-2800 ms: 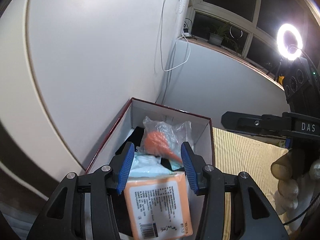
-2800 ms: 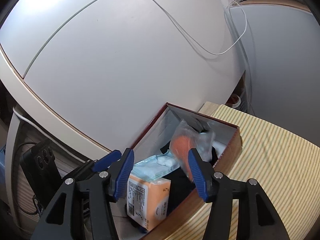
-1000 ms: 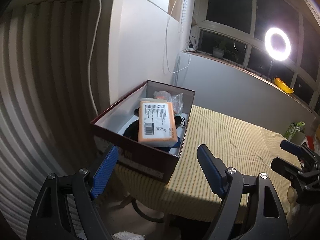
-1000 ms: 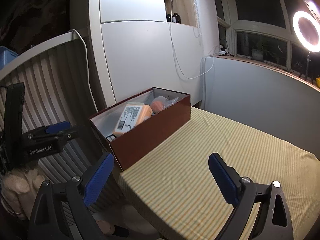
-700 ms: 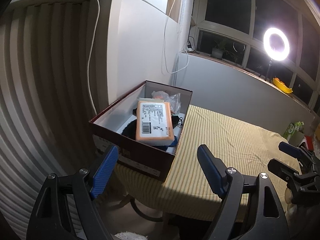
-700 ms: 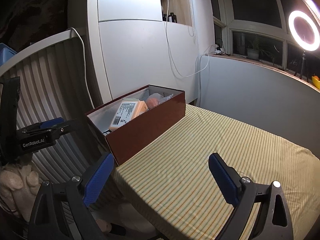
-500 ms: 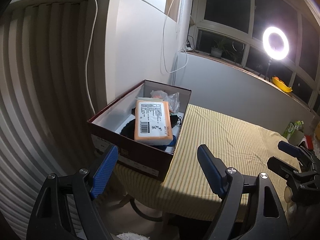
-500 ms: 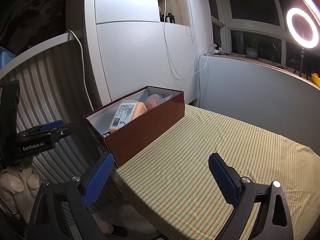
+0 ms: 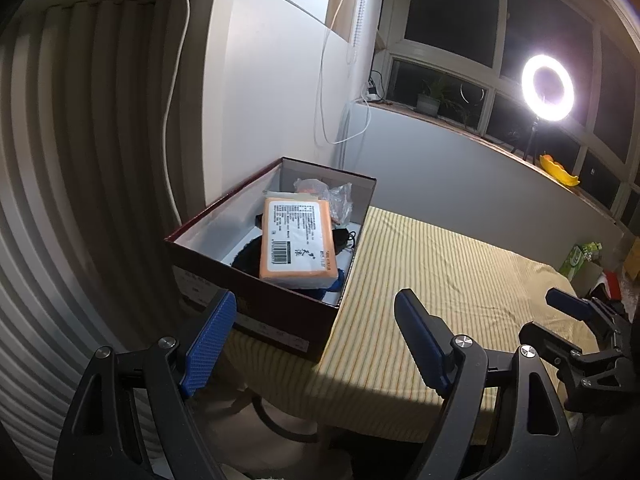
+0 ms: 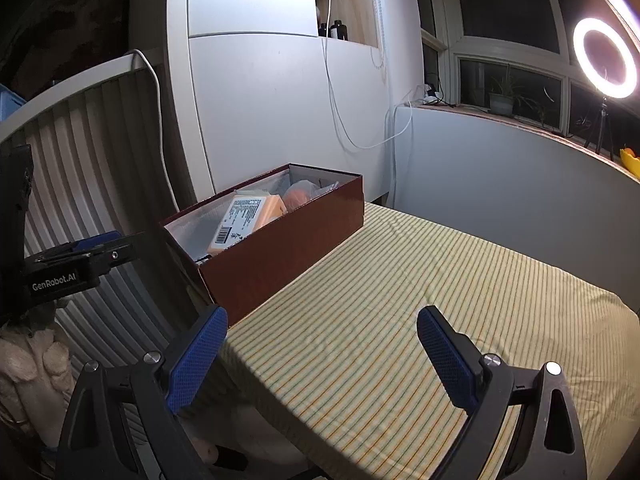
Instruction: Organize soft objects
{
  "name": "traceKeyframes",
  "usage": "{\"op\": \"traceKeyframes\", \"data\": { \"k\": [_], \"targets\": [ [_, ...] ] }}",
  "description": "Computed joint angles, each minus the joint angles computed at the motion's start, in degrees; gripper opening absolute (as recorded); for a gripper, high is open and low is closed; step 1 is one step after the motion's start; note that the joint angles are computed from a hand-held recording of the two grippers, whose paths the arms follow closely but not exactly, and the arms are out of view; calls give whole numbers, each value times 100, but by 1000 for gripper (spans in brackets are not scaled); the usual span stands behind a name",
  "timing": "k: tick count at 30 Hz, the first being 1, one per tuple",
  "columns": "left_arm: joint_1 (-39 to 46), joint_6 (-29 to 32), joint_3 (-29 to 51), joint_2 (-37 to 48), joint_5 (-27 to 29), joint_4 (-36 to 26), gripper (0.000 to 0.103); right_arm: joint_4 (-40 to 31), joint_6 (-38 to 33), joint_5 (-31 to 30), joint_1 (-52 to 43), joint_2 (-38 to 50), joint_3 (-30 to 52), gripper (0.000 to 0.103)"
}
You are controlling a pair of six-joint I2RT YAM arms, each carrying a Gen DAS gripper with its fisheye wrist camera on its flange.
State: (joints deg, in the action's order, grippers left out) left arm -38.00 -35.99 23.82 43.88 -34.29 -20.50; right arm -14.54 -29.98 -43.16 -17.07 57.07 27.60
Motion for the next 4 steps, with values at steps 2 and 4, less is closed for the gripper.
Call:
{"op": "traceKeyframes", "data": {
  "k": [2,4],
  "targets": [
    [-4,-35,1,10,12,-3,82,26,30,28,8,25,-3,94],
    [61,-91,21,44,94,-7,82,77,71,73,40,46,-18,94]
  ]
}}
